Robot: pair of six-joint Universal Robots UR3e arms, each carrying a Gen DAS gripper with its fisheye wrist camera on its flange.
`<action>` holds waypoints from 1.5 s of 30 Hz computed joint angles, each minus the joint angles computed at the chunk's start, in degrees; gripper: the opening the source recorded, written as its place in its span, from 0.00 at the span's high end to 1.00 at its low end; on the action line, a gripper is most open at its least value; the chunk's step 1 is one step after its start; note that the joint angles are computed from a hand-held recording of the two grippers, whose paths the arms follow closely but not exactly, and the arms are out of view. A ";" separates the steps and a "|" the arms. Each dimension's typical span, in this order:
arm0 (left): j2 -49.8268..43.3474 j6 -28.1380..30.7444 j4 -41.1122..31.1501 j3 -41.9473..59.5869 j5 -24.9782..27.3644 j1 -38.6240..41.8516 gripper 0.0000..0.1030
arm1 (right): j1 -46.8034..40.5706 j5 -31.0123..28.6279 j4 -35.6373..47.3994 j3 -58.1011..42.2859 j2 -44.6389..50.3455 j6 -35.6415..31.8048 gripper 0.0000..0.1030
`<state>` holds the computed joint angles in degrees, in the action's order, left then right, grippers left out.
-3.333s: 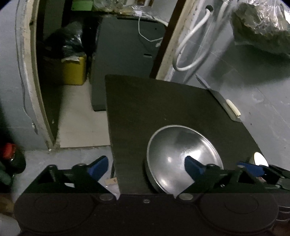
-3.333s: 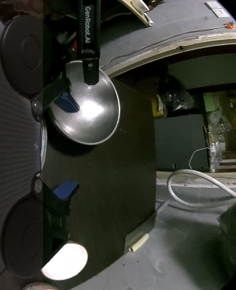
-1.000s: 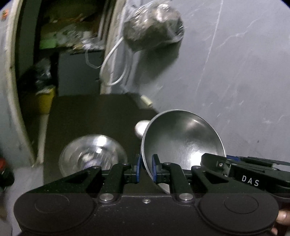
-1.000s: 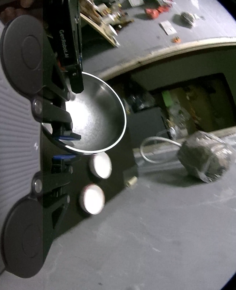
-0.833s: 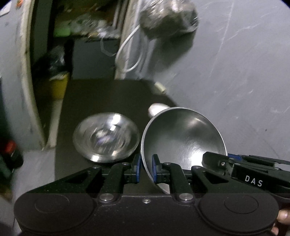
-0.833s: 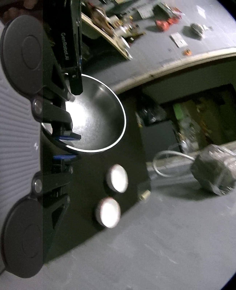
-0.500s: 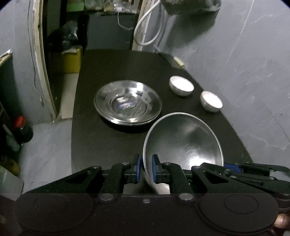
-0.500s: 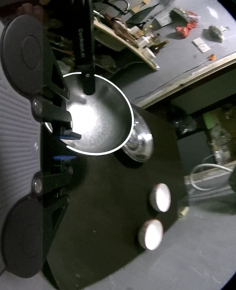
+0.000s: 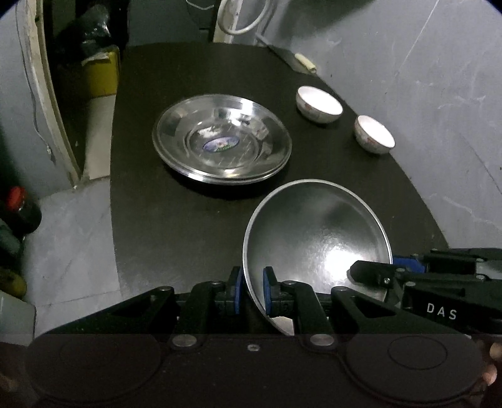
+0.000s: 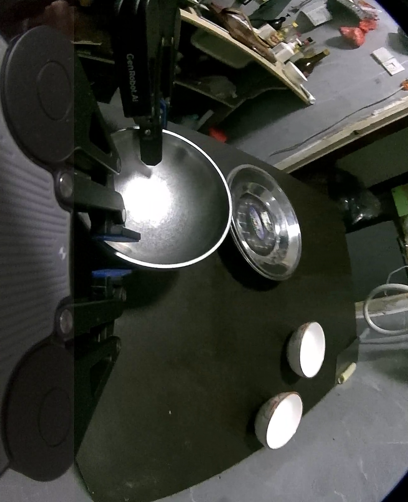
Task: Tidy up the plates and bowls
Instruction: 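Carry the held steel bowl toward the plate-and-basin stack with both tools, then lower the steel bowl onto the table beside the stack, open both tools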
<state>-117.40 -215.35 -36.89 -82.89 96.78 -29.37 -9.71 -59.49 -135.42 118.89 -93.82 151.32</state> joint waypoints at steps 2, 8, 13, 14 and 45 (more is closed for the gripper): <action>0.36 0.00 -0.26 -0.89 -1.14 0.78 0.87 | 1.10 -0.81 -0.02 -0.70 0.69 0.17 0.81; 0.91 -0.36 -1.54 -1.62 -2.32 2.31 0.87 | 3.75 -2.24 -1.46 -2.78 3.58 1.70 0.81; 0.87 -0.66 -2.24 -1.61 -1.62 2.55 0.87 | 5.11 -2.47 -2.74 -3.98 5.90 2.91 0.81; 0.93 -0.60 -1.94 -1.92 -1.58 2.70 0.87 | 5.33 -2.55 -3.10 -4.16 6.27 3.19 0.81; 6.89 -3.77 -2.35 -3.29 11.84 -1.50 0.28 | 0.02 0.48 -9.78 3.62 -2.30 4.38 0.63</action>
<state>-110.51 -219.11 -39.24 -86.18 108.62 -30.88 -9.69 -59.01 -145.20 122.51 -96.11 155.70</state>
